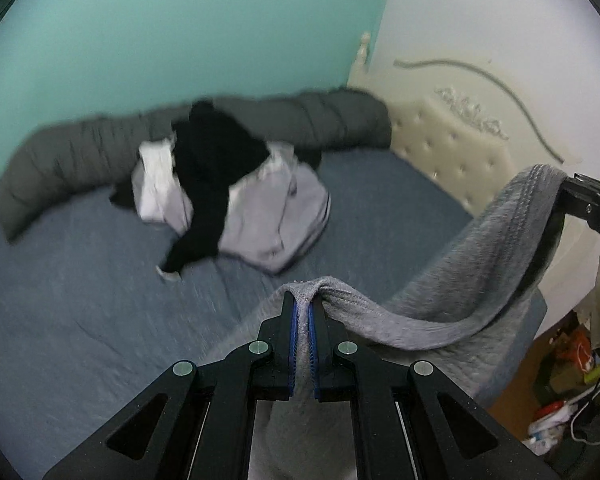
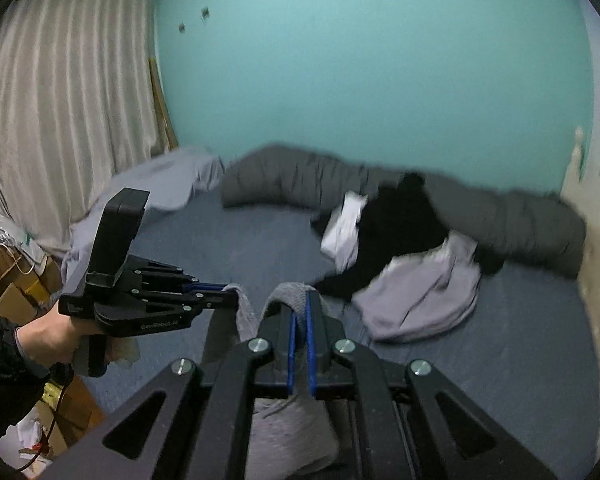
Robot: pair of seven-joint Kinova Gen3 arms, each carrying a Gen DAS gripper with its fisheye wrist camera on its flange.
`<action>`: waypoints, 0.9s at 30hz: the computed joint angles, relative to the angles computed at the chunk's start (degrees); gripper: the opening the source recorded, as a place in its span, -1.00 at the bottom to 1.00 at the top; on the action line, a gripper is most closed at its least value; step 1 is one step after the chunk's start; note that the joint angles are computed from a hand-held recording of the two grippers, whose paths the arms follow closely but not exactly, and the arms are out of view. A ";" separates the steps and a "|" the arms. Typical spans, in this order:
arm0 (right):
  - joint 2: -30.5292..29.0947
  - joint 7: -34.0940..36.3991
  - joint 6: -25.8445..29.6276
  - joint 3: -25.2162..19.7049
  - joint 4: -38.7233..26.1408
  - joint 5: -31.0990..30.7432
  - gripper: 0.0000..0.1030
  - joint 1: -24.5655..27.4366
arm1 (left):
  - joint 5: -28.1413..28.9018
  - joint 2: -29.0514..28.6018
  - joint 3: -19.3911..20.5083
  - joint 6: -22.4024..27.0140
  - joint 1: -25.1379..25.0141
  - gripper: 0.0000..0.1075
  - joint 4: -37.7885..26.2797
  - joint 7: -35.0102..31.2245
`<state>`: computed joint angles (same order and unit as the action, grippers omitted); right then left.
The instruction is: Fold clothes
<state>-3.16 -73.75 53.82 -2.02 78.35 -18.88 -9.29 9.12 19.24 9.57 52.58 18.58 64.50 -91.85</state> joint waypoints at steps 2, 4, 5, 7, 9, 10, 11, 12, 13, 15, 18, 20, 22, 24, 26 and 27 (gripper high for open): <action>2.81 -0.11 -1.23 -0.24 1.32 0.50 -0.93 -0.10 | 0.66 1.98 0.17 -1.50 -0.41 -0.90 1.79 -0.74; 4.48 -0.17 -2.11 -0.41 2.51 0.30 -0.93 0.25 | 1.01 3.82 0.29 -2.75 -0.60 -0.89 3.16 -1.41; 5.25 -0.20 -2.51 -0.50 3.06 0.15 -0.93 0.47 | 1.29 4.41 0.40 -3.41 -0.76 -0.89 3.96 -1.74; 6.83 -0.21 -3.20 -0.67 3.99 -0.25 -0.93 1.01 | 1.68 6.15 0.24 -4.69 -1.03 -0.88 4.75 -1.63; 8.41 -0.11 -3.72 -0.80 4.62 -0.82 -0.92 1.72 | 1.86 7.64 0.03 -5.55 -1.28 -0.86 5.24 -1.18; 9.19 -0.06 -3.96 -0.87 4.80 -1.07 -0.92 2.10 | 1.82 8.31 -0.08 -5.76 -1.36 -0.84 5.29 -0.94; 9.93 0.07 -4.16 -0.93 4.96 -1.59 -0.92 2.59 | 1.78 8.99 -0.19 -5.96 -1.44 -0.76 5.32 -0.69; 10.95 0.11 -4.39 -0.93 4.93 -2.24 -0.92 3.19 | 1.74 9.62 -0.27 -6.20 -1.55 -0.61 5.40 -0.46; 11.90 0.05 -4.50 -0.95 4.73 -2.79 -0.92 3.79 | 1.84 9.73 -0.26 -6.93 -1.82 -0.50 6.06 -0.44; 13.79 -0.13 -4.74 -1.07 4.26 -3.86 -0.92 5.03 | 3.22 9.71 0.41 -8.74 -3.41 -0.15 8.16 -1.11; 16.50 -0.51 -5.37 -1.42 3.68 -5.02 -0.92 6.79 | 4.83 9.76 1.51 -8.83 -5.72 -0.02 9.82 -1.68; 17.59 -0.98 -5.71 -1.71 3.58 -4.87 -0.92 7.37 | 5.68 8.79 1.34 -10.25 -6.00 -0.01 12.14 -2.80; 18.65 -1.40 -6.02 -1.99 3.46 -4.80 -0.92 7.89 | 7.09 8.03 2.46 -11.72 -6.65 -0.01 14.12 -4.44; 19.46 -2.01 -6.13 -2.24 3.47 -4.93 -0.92 8.40 | 9.27 7.99 4.12 -12.70 -6.98 0.00 15.56 -6.23; 20.29 -2.48 -6.01 -2.47 3.54 -5.33 -0.92 9.05 | 9.79 8.80 4.72 -12.92 -5.73 0.02 15.79 -7.10; 20.68 -2.64 -5.93 -2.56 3.52 -5.43 -0.92 9.33 | 9.07 9.70 4.46 -12.36 -4.22 0.03 15.16 -6.82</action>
